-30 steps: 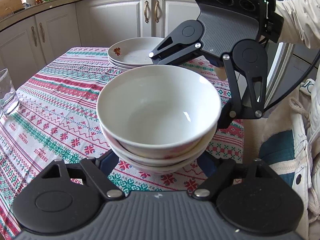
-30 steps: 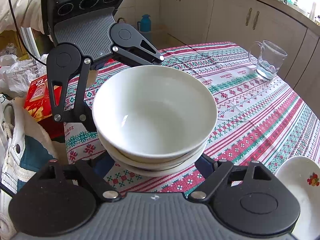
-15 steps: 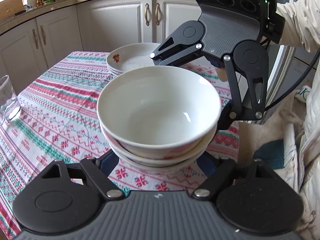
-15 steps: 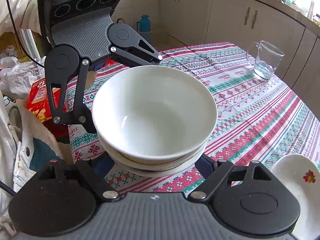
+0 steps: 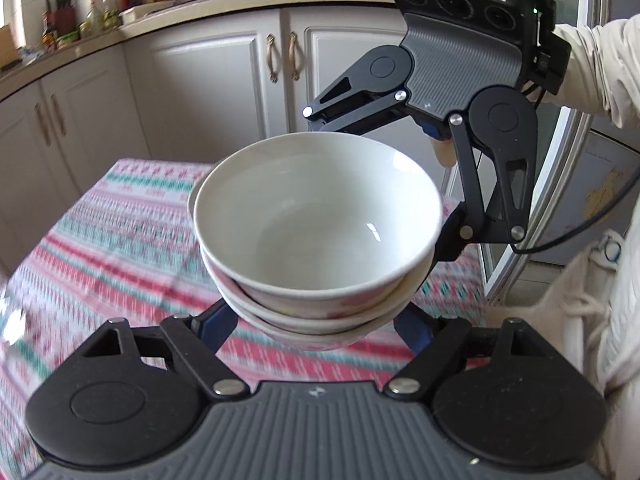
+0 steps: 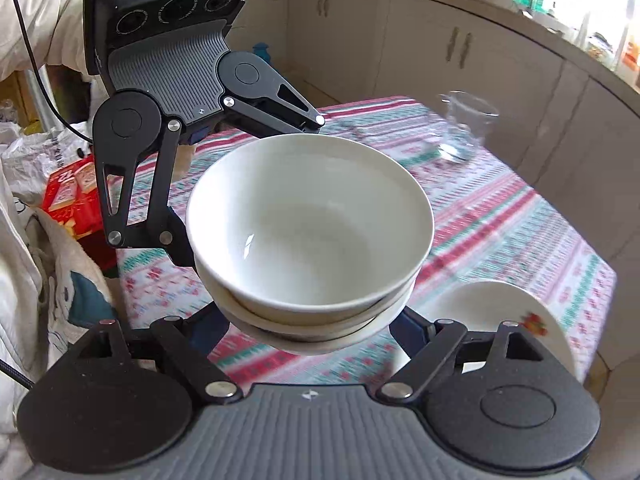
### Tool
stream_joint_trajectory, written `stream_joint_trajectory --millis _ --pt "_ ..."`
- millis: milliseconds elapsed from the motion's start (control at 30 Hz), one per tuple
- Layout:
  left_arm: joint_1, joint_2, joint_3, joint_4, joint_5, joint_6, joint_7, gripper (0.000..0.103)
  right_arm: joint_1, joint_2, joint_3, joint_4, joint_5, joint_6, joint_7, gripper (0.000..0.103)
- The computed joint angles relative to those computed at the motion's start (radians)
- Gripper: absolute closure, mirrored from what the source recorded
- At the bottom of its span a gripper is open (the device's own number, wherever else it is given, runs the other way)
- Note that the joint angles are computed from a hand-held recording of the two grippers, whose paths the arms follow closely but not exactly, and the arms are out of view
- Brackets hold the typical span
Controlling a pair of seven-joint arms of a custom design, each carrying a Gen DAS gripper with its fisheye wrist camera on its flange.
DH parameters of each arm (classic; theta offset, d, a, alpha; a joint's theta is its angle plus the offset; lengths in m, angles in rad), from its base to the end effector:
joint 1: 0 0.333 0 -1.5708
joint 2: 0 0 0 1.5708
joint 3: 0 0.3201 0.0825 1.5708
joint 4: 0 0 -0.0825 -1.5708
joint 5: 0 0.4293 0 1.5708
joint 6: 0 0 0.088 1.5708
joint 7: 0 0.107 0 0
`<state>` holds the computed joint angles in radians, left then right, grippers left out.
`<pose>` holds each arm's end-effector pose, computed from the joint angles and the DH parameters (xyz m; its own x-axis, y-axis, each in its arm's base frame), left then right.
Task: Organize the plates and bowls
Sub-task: 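Lift the bowl stack with both tools and carry it over the plate stack, then lower the bowl stack onto the plates and open both tools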
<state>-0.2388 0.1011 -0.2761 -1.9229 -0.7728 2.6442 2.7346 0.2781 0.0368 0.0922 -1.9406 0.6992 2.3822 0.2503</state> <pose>0.5916 -0.3077 0.4887 -0.8748 -0.4810 -0.0578 -0.2911 0.6173 -0.7309 0.5993 0.2388 0.4944 0.9430 -0.3228 0.0817 -0.2008 -0.7470 -0.6337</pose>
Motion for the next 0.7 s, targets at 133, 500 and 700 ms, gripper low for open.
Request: stream_joint_trajectory --millis 133,500,700 --pt "-0.008 0.125 -0.013 0.15 0.064 -0.008 -0.008 0.019 -0.026 0.013 -0.019 0.028 -0.016 0.003 0.002 0.013" --pt "-0.013 0.398 -0.056 0.477 0.236 -0.066 -0.098 0.019 -0.116 0.114 -0.022 0.137 -0.043 0.006 0.028 0.013" --pt "-0.01 0.444 -0.067 0.524 0.28 -0.082 -0.126 0.019 -0.151 0.156 -0.006 0.169 -0.043 -0.009 0.038 0.013"
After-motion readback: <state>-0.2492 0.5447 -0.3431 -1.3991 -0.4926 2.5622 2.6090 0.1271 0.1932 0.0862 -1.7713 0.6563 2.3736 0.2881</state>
